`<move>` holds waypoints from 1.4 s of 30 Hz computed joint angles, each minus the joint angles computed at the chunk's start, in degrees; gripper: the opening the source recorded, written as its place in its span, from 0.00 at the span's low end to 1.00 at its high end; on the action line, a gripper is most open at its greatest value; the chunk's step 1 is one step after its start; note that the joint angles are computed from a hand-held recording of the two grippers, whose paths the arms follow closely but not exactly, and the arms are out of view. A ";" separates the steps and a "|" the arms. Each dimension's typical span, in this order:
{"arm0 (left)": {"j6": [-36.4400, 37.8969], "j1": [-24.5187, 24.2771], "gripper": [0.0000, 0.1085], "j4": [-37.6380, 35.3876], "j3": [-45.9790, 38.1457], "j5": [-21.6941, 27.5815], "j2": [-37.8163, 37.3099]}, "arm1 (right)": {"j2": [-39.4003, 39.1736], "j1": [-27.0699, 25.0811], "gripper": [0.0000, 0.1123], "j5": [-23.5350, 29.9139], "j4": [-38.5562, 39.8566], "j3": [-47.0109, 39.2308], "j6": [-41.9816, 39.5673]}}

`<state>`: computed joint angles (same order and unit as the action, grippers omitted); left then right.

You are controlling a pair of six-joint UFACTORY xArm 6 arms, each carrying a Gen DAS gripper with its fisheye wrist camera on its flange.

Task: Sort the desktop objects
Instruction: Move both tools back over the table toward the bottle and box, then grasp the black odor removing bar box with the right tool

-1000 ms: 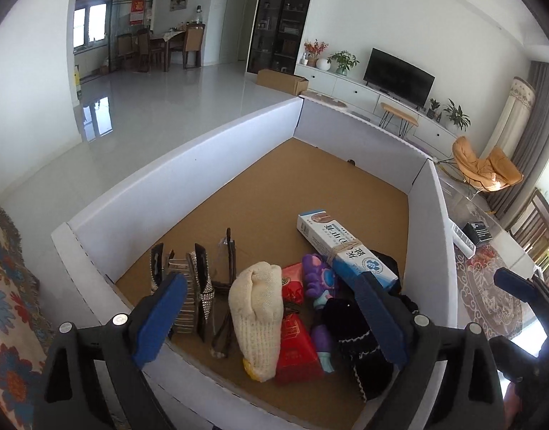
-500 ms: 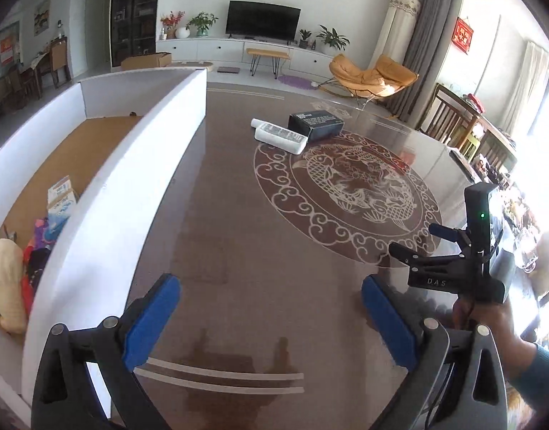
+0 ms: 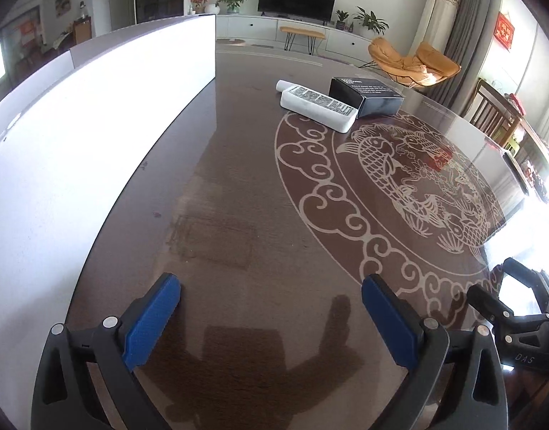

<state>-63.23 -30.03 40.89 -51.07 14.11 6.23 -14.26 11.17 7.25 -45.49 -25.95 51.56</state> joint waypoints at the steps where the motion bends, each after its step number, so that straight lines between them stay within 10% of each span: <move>1: -1.39 0.40 0.95 1.98 -0.54 0.72 0.32 | 0.00 0.00 0.92 0.00 0.00 0.00 0.00; 14: -9.66 2.47 0.95 10.06 0.79 -1.57 -0.71 | 0.05 -0.05 0.92 -0.06 -0.14 -0.01 0.10; 23: -3.54 -0.27 0.95 6.58 -2.32 5.36 1.03 | 0.05 -0.12 0.92 -0.13 -0.32 0.02 0.24; 26: -4.31 0.30 0.95 6.97 -1.76 3.92 0.73 | 2.37 1.04 0.92 -1.85 9.52 -1.24 -11.65; 29: -4.68 0.34 0.95 7.19 -1.72 3.88 0.71 | 8.67 3.16 0.92 -0.53 16.72 -8.73 -22.79; 33: -4.61 0.37 0.95 7.15 -1.59 3.70 0.63 | 17.10 2.45 0.92 -3.49 1.55 -23.69 -12.39; 38: -4.64 0.56 0.95 7.06 -1.30 2.92 0.51 | 35.12 6.08 0.92 16.22 13.69 -51.13 -16.96; 42: -4.69 0.65 0.95 7.00 -1.35 2.71 0.57 | 41.75 4.18 0.92 17.65 22.05 -60.03 -7.99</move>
<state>-67.92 -29.38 47.90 -52.41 16.82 6.80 27.49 15.35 24.89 -23.44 -85.98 43.58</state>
